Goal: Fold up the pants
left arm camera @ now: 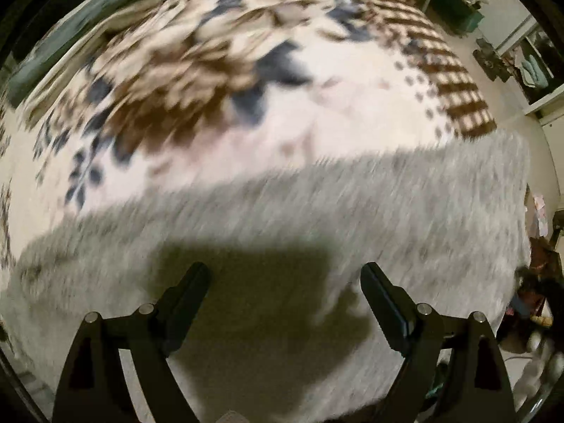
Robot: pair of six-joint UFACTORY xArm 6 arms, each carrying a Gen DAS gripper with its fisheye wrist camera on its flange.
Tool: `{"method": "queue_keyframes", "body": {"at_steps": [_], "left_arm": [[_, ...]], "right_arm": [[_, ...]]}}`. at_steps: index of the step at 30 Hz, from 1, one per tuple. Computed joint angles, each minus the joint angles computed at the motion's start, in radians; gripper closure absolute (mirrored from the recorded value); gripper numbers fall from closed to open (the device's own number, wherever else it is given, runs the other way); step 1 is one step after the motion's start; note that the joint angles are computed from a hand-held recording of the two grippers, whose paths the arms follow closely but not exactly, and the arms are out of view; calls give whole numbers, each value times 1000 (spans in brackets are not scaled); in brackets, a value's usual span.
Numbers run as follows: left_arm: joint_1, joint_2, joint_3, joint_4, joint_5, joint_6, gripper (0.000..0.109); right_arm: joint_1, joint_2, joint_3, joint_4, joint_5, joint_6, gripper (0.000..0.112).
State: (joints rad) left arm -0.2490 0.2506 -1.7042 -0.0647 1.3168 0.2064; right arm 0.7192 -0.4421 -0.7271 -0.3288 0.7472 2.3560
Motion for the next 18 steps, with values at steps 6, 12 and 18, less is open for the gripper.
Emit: {"method": "queue_keyframes", "body": {"at_steps": [6, 12, 18], "left_arm": [[-57, 148, -118, 61, -16, -65, 21], [-52, 175, -173, 45, 24, -51, 19], [8, 84, -153, -14, 131, -29, 19]], "right_arm": [[-25, 10, 99, -151, -217, 99, 51], [-48, 19, 108, -545, -238, 412, 52], [-125, 56, 132, -805, -367, 622, 49]]}}
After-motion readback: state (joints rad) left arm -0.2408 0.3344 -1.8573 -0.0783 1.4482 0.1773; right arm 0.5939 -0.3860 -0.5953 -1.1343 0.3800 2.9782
